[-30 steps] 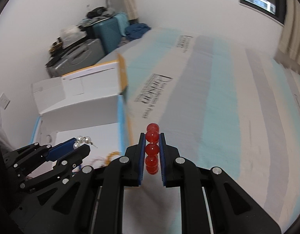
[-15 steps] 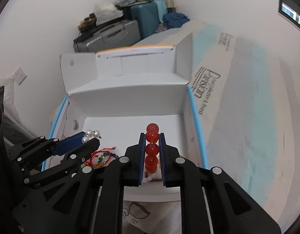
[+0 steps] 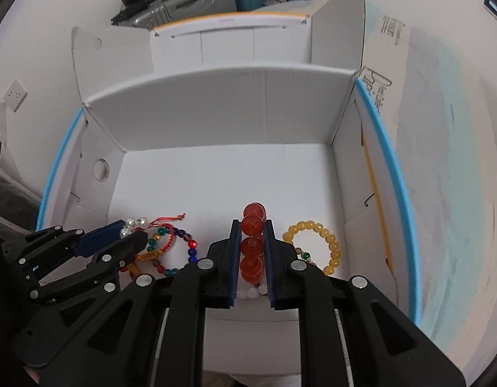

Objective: Organize jewelry
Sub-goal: 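Carry the pearl earrings and red bead bracelet over to the white box, then open both tools to drop the earrings and bracelet into the box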

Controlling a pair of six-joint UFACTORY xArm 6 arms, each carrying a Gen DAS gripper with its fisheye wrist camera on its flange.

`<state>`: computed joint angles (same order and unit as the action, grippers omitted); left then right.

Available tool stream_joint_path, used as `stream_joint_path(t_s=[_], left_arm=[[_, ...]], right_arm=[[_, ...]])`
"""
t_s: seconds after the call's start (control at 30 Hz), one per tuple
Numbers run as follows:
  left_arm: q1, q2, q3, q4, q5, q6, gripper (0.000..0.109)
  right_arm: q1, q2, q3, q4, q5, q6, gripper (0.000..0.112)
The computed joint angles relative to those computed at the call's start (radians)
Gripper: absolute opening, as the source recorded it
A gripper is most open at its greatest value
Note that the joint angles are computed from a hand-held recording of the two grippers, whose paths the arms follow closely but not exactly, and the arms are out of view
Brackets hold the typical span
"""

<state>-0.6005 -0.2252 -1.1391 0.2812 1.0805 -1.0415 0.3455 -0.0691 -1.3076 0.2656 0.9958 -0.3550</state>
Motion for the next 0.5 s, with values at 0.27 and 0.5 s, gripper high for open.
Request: stream_joint_path(t_s=[0.27,0.5], left_arm=[[0.006,-0.001,0.024,-0.007,-0.01,0.01,0.022],[-0.027,-0.013,0.008,0.061,0.027,-0.043,0.042]], right_arm=[[0.017,0.02,0.008,-0.026,-0.009,0.023,0.013],[0.018,-0.002,0.02,-0.032,-0.029,0.029,0.025]])
